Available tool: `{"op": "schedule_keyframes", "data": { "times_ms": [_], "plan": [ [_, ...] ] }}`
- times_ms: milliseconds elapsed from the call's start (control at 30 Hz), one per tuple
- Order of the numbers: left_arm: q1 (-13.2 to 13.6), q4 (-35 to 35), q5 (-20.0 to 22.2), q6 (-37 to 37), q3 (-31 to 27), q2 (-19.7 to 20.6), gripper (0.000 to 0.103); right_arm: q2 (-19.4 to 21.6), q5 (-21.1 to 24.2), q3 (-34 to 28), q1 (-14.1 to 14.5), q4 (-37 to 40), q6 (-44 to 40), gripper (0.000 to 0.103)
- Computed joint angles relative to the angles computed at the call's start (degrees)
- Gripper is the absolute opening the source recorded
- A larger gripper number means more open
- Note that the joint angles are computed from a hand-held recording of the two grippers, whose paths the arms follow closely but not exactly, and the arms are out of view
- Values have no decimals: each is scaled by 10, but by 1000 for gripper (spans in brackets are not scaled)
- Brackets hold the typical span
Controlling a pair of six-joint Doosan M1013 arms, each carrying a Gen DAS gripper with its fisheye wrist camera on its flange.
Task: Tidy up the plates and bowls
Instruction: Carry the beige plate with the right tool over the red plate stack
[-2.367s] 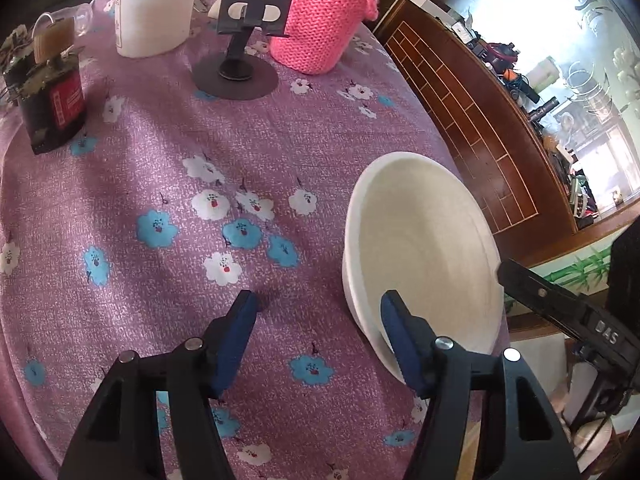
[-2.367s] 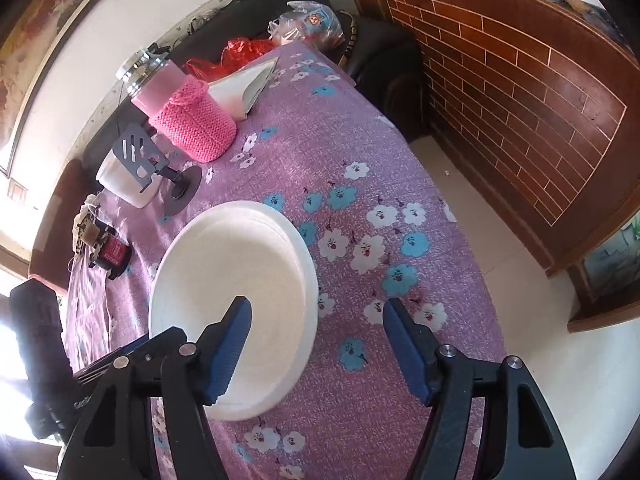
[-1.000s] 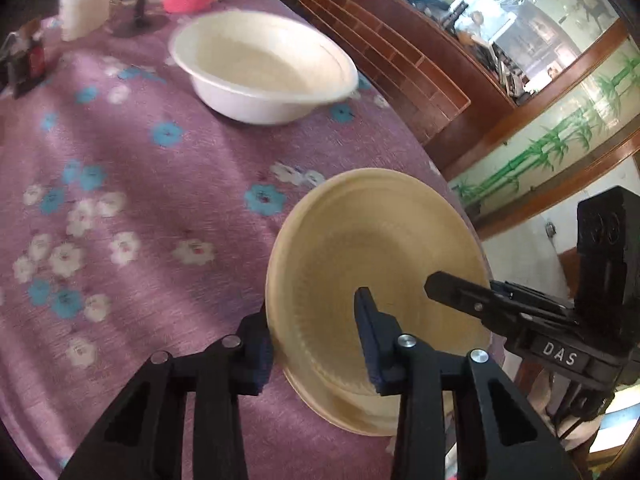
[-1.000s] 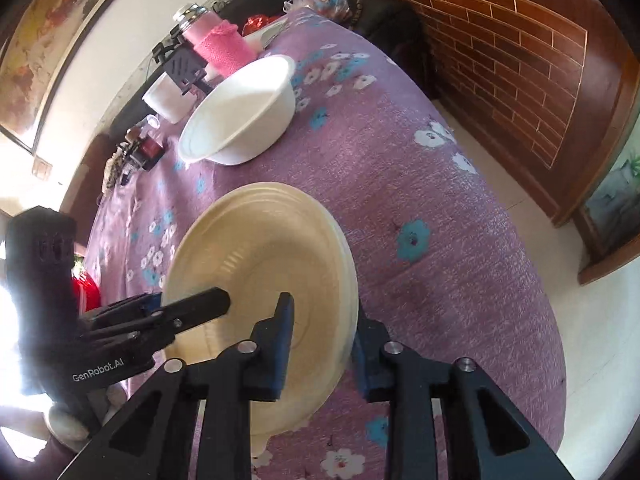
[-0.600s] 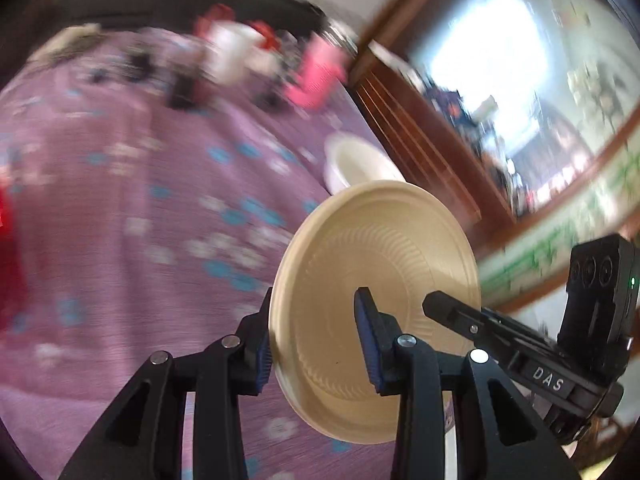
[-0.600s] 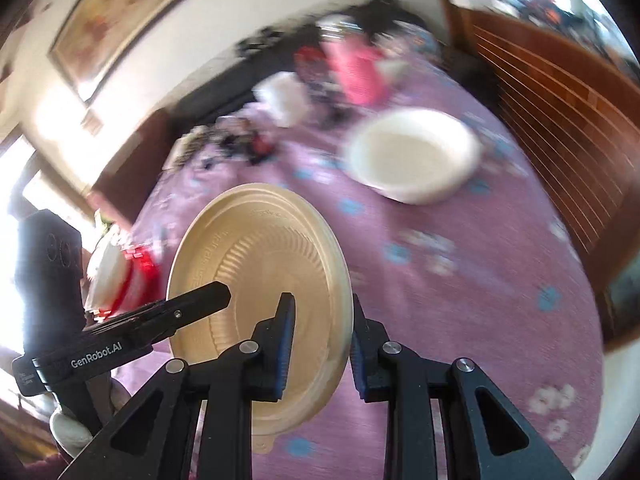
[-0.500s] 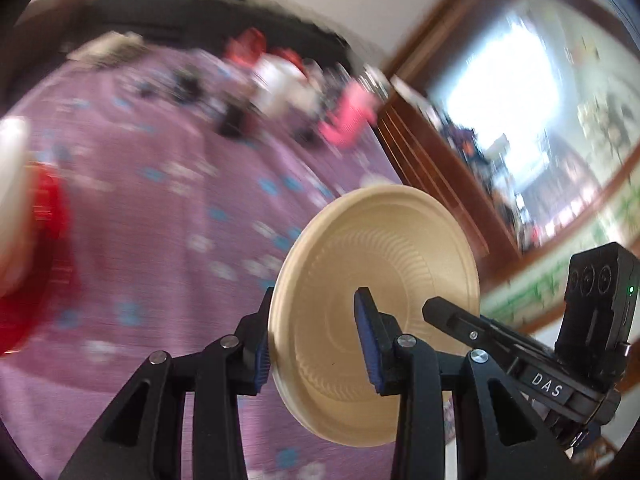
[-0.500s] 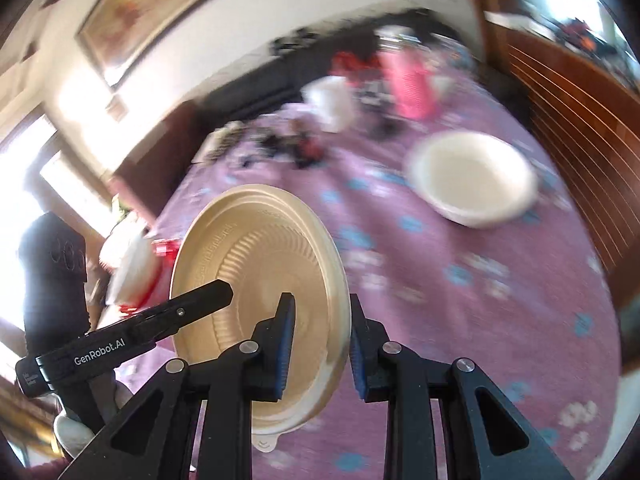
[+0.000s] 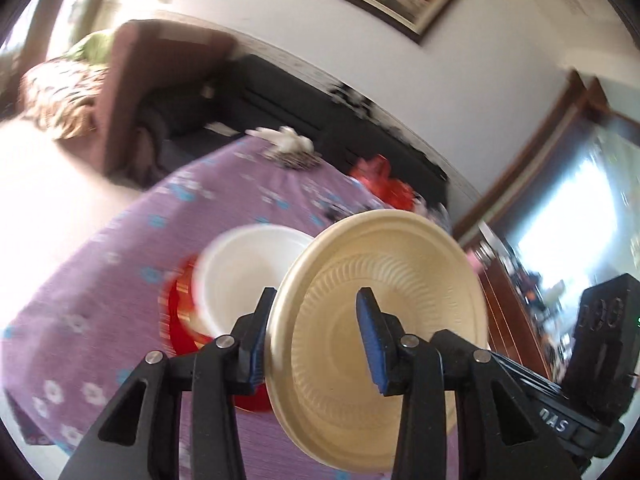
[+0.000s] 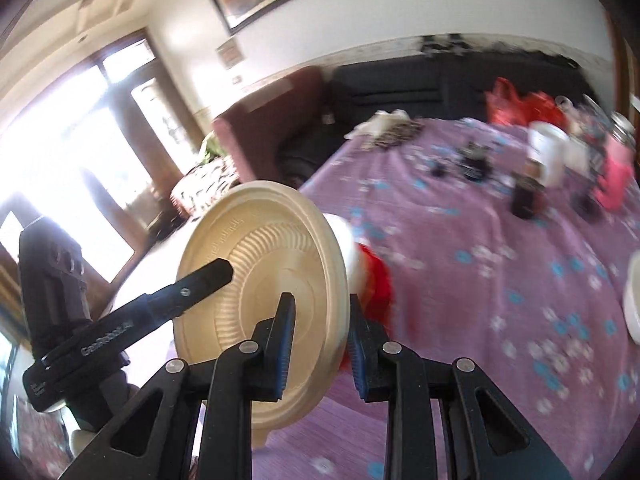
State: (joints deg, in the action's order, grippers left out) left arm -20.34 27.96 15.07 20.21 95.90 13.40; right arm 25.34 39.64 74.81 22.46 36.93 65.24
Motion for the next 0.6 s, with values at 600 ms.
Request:
{"op": "schedule_keyframes", "data": {
  "times_ms": [600],
  "plan": [
    [26,0,78,71,-55,38,38,81,47,-113,19,-72,91,28]
  ]
}}
